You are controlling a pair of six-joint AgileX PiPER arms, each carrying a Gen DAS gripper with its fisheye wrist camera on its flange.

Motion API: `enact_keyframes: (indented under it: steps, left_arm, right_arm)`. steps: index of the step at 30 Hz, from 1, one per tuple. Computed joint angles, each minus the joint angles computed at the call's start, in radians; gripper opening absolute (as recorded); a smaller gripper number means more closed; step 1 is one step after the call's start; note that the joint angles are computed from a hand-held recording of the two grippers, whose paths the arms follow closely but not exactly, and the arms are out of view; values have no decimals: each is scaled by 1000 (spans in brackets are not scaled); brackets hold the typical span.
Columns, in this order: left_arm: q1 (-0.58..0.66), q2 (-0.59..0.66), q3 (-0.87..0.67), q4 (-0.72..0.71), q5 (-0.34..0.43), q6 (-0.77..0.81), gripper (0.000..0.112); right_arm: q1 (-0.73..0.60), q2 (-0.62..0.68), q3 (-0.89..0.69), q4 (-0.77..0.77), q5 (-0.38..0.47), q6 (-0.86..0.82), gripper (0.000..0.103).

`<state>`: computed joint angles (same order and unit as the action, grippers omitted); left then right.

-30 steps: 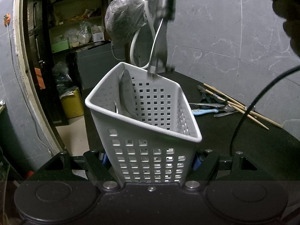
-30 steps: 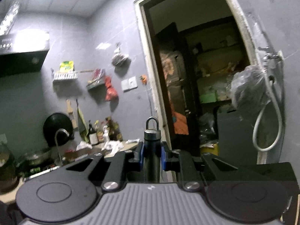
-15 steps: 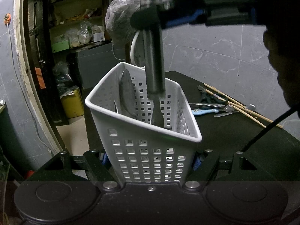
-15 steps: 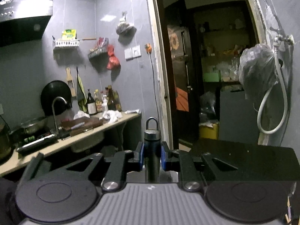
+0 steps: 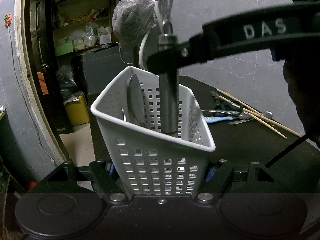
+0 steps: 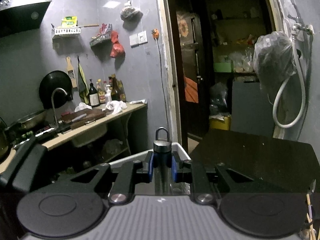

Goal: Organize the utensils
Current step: 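Lower the metal cylinder into the basket held by the left tool, then open the right tool to release the cylinder and withdraw it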

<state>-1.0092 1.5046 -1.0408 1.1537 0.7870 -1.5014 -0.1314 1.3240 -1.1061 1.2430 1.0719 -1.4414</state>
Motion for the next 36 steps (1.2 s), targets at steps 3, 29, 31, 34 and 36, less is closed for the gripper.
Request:
enact_keyframes:
  steps: [3, 29, 31, 34, 36]
  left_arm:
    - [-1, 0, 0, 0, 1, -1, 77]
    - [-4, 4, -11, -20, 15, 1, 77]
    - [-4, 10, -19, -25, 20, 5, 77]
    - [-3, 15, -33, -38, 25, 19, 77]
    - [-4, 19, -38, -39, 31, 17, 77]
  right_arm:
    - [8, 2, 1, -20, -12, 12, 20]
    - [-134, 15, 41, 110, -235, 12, 103]
    - [-120, 79, -7, 7, -286, 88, 103]
    - [-104, 209, -112, -123, -294, 133, 103]
    - [-90, 301, -203, -218, -301, 179, 103]
